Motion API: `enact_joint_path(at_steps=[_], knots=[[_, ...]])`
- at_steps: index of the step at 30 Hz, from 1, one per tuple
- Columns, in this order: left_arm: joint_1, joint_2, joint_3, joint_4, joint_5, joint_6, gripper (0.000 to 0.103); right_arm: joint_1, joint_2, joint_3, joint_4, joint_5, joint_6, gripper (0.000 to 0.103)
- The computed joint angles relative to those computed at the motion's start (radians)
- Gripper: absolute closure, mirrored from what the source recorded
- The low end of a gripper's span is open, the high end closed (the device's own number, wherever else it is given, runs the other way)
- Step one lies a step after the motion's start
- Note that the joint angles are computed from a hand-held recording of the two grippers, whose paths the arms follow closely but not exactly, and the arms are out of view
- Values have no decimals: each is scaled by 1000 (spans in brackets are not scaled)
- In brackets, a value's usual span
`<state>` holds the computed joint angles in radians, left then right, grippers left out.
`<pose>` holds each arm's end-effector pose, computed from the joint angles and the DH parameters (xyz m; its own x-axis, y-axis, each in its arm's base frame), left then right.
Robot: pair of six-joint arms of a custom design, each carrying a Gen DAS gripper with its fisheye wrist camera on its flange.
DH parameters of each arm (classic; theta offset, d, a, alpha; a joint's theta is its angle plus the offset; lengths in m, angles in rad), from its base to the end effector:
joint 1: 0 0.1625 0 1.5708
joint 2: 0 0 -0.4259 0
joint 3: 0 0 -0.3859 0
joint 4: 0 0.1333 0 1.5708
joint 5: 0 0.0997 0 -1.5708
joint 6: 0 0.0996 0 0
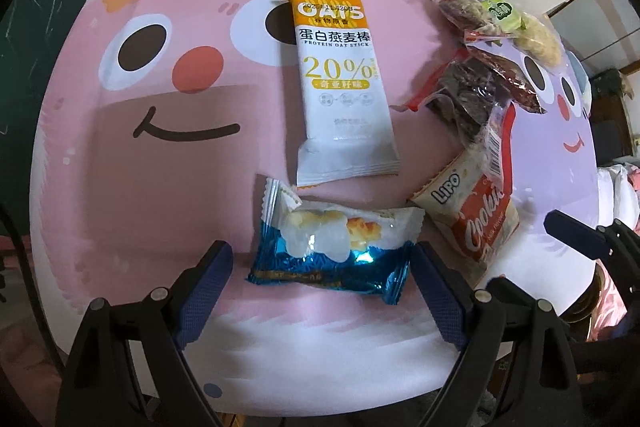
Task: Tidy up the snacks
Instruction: 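Grasp blue-wrapped pastry with left tool while right tool grasps Lipo Cookies bag, then carry pastry to basket with left tool while right tool carries Cookies bag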
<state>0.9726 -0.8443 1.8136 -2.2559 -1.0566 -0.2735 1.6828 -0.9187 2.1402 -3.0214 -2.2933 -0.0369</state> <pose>-0.1719 -0.5759 0.0515 -0.7640 0.3676 -0.5303 0.3471 0.9269 0.1425 0.1234 -0.4939 0.0883 -0.7577 0.0296 0.6519 -0.1369 0.9695 -0.2032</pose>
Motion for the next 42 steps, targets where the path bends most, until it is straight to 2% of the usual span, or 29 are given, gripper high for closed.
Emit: enact_joint_path(at_steps=[5,11,13,17,18,22,25,30,31,32,42], knots=[[3,26,-24,-4,6,21,13,-11,31,-11,-27,-21,-23,27],[-3,38,-24,-19,13,14,18,-20,58,-37,-24,-23,-34,27],[-9,32,-14,-18,28,17,24,-20,67,-46,-20,-28,-36,28],[-15,12,0,-6,53,25,33,-13,94,-59,-37,-54,-58,35],[-16,9,1,-4,57,24,36,-9,101,-63,-43,-66,-66,39],[-13,-10,13,-8,70,22,51,-2,114,-72,-46,-83,-69,43],[3,-27,10,-9,56,26,58,0,112,-74,-43,-77,-72,47],[20,-40,5,-13,40,23,63,-7,90,-67,-28,-51,-54,52],[22,-43,7,-18,34,26,72,-11,78,-62,-20,-41,-49,53],[26,-46,7,-21,18,28,74,-13,70,-59,-11,-32,-41,53],[10,-72,46,-64,-6,17,78,0,13,0,-12,9,-32,55]])
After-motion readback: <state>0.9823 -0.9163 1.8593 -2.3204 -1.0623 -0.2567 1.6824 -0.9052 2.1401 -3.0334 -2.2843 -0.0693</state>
